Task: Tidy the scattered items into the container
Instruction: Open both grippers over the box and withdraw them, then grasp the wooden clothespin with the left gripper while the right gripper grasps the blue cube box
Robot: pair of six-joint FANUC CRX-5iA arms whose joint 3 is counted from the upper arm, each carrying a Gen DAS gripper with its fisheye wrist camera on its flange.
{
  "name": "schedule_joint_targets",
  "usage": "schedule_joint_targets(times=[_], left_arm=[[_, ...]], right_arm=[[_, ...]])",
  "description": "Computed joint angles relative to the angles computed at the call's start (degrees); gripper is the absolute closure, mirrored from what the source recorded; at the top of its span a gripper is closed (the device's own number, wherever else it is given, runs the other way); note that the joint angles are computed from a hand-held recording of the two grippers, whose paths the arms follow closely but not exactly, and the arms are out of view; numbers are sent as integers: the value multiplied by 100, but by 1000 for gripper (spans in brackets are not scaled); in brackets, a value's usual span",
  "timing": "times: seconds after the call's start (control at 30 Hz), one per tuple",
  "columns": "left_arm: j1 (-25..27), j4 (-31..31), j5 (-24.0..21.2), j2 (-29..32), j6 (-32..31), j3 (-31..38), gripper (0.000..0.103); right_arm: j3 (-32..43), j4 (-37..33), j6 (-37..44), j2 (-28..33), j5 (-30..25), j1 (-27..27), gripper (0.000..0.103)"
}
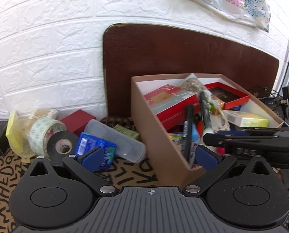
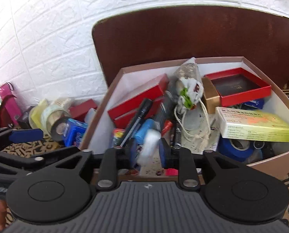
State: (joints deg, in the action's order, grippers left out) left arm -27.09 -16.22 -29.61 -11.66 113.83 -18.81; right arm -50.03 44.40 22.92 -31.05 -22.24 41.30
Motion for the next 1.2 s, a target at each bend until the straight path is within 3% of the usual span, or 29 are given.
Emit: schedule_joint_targets(times=[0.03,0.1,0.17,0.23,0.43,0.63,0.87,1.0,1.2], left_arm=[[33,-6,29,-48,34,-48,0],[128,115,143,-170,16,-215,0],[236,363,203,-303,-143,-432,0],[312,487,127,-444,-186,-625,0],[756,953,-147,-1144,-353,-1369,0],[1279,998,-430,-1873,-550,-1759,0],[2304,2059,-352,-2504,-1812,-2330,0],[2703,2603,-185,-2506,-2563,-2525,0],[2874,3140,229,-1830,-3562,-2500,1]], right_arm=[[-188,563,-505,-121,45,-41,32],[-464,1497,-1222,-351,-115,-43,23],[-521,1573,-1237,-544,-477,185,10],[-590,1551,-1182,-752,-662,400,4],[-734,1770,-1268,-1059,-1049,1209,3],[-704,1854,-1323,-857,-1267,2001,3],[-523,2104,-1157,-236,-1087,2523,3],[-261,2170,-904,327,-941,2577,3],[16,2196,-952,1048,-652,2352,3]])
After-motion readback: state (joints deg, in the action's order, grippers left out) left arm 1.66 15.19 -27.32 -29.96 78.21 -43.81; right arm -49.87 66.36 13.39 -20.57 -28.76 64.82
